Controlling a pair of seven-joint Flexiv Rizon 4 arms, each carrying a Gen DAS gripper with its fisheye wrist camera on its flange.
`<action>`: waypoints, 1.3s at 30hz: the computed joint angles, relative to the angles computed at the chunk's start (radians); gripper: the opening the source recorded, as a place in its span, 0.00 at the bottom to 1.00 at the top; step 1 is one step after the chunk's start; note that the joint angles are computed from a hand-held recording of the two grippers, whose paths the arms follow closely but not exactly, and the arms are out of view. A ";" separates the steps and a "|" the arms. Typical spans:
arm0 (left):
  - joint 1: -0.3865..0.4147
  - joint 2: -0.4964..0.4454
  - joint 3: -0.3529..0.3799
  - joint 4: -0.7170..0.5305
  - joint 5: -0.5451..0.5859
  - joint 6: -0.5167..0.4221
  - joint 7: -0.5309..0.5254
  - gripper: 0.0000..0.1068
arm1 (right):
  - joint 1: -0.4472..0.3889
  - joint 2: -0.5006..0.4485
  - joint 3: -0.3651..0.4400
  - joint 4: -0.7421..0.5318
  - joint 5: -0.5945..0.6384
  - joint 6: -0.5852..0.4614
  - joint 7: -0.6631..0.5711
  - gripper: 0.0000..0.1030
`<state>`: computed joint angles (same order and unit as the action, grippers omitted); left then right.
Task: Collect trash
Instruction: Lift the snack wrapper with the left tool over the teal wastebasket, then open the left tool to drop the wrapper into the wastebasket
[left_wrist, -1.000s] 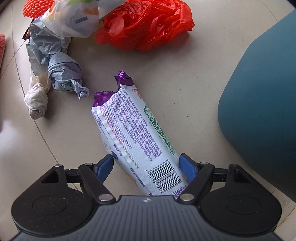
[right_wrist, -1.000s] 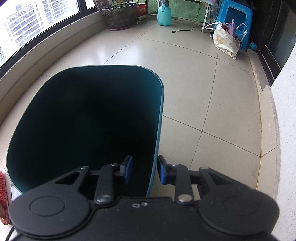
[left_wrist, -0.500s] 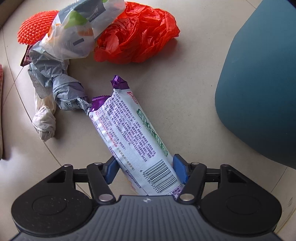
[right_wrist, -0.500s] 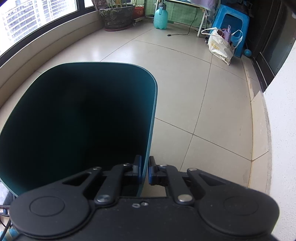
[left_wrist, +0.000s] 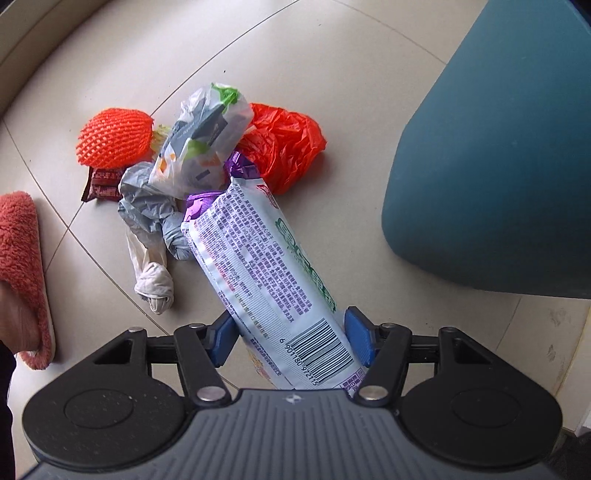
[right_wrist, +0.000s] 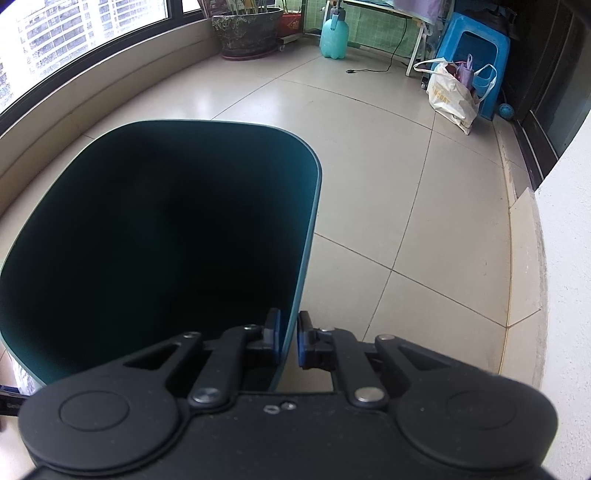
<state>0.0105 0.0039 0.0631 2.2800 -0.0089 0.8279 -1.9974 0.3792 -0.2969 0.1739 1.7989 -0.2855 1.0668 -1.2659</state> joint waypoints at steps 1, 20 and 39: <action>-0.002 0.020 0.000 -0.008 0.002 -0.014 0.017 0.58 | -0.006 -0.001 0.006 -0.003 0.013 -0.001 -0.012 0.08; -0.062 0.128 -0.084 -0.344 -0.055 -0.192 0.286 0.58 | -0.047 -0.005 0.040 -0.061 0.172 -0.071 -0.179 0.11; -0.151 -0.336 -0.082 -0.628 -0.067 -0.214 0.182 0.55 | -0.064 -0.058 0.040 -0.115 0.224 -0.065 -0.270 0.13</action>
